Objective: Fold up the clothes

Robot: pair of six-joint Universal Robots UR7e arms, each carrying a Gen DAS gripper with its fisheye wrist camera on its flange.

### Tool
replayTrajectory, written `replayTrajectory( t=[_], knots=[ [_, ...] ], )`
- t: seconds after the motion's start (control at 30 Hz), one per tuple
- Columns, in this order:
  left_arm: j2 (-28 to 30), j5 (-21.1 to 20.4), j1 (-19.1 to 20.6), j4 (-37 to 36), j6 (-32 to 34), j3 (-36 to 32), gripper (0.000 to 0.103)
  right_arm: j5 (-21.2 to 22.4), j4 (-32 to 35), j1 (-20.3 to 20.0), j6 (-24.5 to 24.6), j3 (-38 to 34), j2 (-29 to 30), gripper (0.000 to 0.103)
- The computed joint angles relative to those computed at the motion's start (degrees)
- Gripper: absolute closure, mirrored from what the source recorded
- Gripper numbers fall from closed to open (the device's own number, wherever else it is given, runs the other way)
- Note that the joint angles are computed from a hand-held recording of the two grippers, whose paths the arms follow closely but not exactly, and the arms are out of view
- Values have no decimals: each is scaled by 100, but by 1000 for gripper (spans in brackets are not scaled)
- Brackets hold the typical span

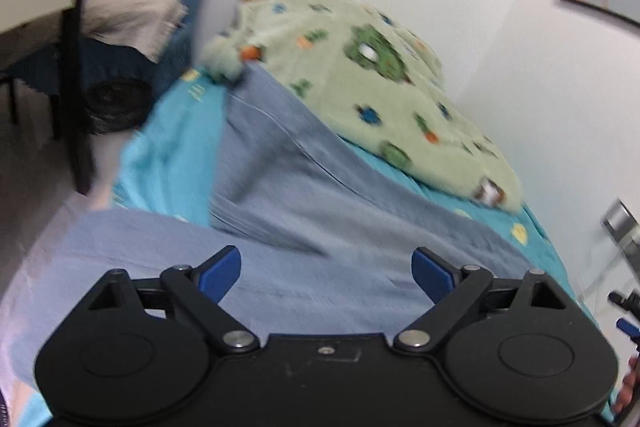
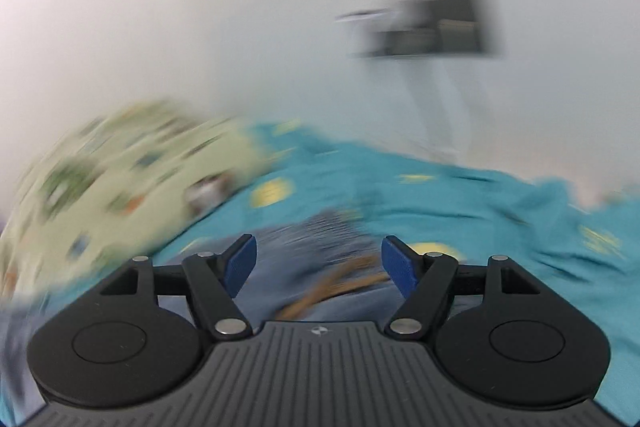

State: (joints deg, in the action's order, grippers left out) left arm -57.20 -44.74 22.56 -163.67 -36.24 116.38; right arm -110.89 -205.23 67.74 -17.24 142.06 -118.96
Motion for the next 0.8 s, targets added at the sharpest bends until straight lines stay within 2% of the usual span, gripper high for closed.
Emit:
replayTrajectory(
  t=[0.17,0.37,0.57,0.67,0.73,0.8],
  knots=[
    [-235,116,321,38,-188,-27,12,57,319,1148,-800,-121,1106,31],
    [-389,289,689,56,-669,75,12,59,427,2125,-1003,-746,3110,31],
    [-418,69,1050,-237,-980,161,12,337,708,2596,-1074,-1958,4854,31],
    [-397,153,1111,-310,-975,181,12,510,747,2685,-1396,-2450,5467,31],
    [-379,142,1139,-516,-933,237,12,499,879,2720,-1484,-2724,5770,31],
    [-349,107,1191,-684,-871,270,12,237,886,2781,-1542,-2965,6038,36]
  ],
)
